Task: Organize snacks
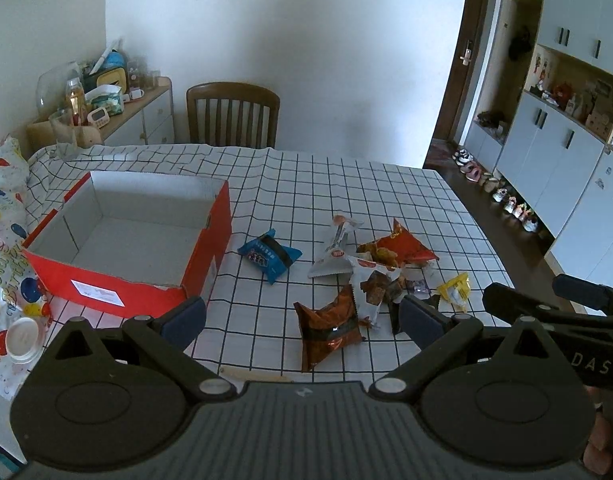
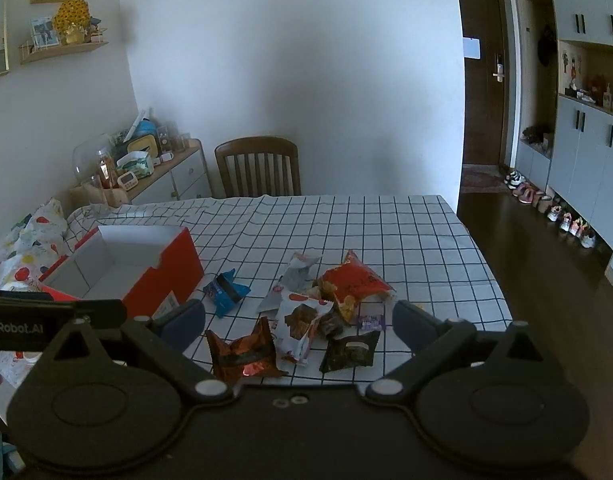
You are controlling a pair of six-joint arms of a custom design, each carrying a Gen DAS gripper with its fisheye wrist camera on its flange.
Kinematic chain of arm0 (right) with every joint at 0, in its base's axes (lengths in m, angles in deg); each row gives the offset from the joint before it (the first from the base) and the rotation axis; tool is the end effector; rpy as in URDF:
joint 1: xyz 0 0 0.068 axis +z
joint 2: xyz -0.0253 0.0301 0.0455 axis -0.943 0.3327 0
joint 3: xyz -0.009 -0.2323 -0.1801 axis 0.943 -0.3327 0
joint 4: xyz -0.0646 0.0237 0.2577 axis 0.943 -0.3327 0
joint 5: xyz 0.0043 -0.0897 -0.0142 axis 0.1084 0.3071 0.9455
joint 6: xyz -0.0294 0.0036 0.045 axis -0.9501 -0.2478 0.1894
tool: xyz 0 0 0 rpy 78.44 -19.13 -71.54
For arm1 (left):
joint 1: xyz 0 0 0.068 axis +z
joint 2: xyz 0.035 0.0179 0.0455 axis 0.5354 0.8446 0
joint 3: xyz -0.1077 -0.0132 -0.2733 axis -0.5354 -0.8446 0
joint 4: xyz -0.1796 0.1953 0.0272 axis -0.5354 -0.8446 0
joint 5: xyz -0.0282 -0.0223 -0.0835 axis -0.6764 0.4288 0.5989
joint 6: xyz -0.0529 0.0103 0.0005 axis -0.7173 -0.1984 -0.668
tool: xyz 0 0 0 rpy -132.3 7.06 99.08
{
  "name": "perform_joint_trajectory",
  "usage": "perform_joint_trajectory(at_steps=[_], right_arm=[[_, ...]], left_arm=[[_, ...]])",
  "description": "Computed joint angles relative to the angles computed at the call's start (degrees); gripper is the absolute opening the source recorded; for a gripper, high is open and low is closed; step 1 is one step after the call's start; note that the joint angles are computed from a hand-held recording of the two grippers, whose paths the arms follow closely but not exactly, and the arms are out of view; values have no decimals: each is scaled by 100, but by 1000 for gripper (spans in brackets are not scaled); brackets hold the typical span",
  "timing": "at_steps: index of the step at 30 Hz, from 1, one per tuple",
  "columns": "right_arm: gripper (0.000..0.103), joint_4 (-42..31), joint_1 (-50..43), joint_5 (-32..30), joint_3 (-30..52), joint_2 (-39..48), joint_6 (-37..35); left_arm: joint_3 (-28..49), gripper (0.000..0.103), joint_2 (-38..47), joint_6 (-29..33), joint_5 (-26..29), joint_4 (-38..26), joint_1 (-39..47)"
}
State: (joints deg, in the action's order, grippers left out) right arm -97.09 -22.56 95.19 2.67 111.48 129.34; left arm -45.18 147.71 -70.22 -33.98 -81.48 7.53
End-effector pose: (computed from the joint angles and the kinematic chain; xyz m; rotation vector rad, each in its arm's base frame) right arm 0.1838 0.1694 0.2310 0.2364 2.1230 0.0775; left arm 0.2461 -0.1137 0.2336 0.3504 2.2782 -0.2785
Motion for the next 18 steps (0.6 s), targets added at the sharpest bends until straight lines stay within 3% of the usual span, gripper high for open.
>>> perform_joint_trajectory(at_steps=[18], right_arm=[[100,409,-89,55,-60,31,-347]], left_arm=[[161,103,297,28,283,221,179]])
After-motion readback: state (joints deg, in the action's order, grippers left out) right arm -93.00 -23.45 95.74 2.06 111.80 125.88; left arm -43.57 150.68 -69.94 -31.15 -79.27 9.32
